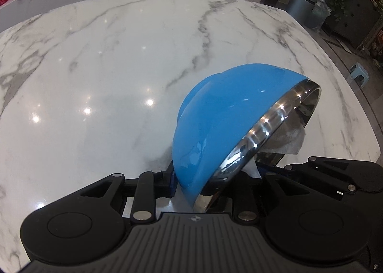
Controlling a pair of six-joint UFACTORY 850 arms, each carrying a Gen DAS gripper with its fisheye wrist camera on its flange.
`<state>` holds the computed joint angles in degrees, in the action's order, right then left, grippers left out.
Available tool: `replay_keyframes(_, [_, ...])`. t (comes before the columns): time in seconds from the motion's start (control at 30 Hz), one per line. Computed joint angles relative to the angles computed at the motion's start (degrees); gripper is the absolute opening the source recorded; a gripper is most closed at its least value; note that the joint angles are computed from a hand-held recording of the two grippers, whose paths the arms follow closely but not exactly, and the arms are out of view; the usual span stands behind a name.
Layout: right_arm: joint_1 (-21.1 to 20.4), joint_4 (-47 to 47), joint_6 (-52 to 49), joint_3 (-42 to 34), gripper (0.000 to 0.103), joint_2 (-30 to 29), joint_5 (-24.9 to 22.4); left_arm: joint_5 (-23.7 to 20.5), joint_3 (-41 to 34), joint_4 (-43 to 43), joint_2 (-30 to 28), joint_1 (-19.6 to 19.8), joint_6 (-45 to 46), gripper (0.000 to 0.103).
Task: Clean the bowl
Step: 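Wipe the bowl interior with the cloth in the right gripper, then keep wiping the bowl interior with the right gripper's cloth while the left gripper holds the bowl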
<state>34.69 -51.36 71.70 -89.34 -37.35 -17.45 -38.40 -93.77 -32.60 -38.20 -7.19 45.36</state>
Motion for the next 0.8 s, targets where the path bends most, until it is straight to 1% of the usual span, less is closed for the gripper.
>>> replay_keyframes(0.13, [0.21, -1.3, -0.73, -0.48, 0.012, -0.3, -1.3, -0.54, -0.5, 1.59, 0.0, -0.1, 0.11, 0.022])
replay_keyframes(0.23, [0.88, -4.61, -1.05, -1.41, 0.012, -1.04, -4.51, -0.84, -0.63, 3.12, 0.16, -0.31, 0.19, 0.021])
replay_keyframes(0.37, [2.32, -10.64, -2.08, -3.29, 0.011, -2.66, -10.62, -1.93, -1.87, 7.02, -0.04, -0.85, -0.08, 0.021])
replay_keyframes(0.47, [2.7, -12.12, -2.72, -3.72, 0.011, -3.2, -12.01, -3.14, -3.18, 9.16, -0.53, -1.15, -0.26, 0.021])
replay_keyframes(0.57, [2.47, -11.85, -2.33, -3.74, 0.012, -3.21, -11.41, -3.78, -3.8, 8.38, -0.98, -0.91, -0.48, 0.021])
replay_keyframes(0.63, [2.07, -10.83, -2.24, -3.61, 0.012, -3.04, -10.29, -3.07, -3.13, 6.37, -0.82, -0.57, 0.02, 0.021])
replay_keyframes(0.73, [0.97, -7.61, -1.18, -2.45, 0.012, -2.14, -6.82, -2.11, -2.28, 3.75, -0.6, -0.23, 0.68, 0.024])
replay_keyframes(0.8, [0.2, -3.81, -2.1, -2.66, 0.012, -2.0, -4.71, -1.37, -1.68, 1.73, -0.45, 0.01, 1.07, 0.024])
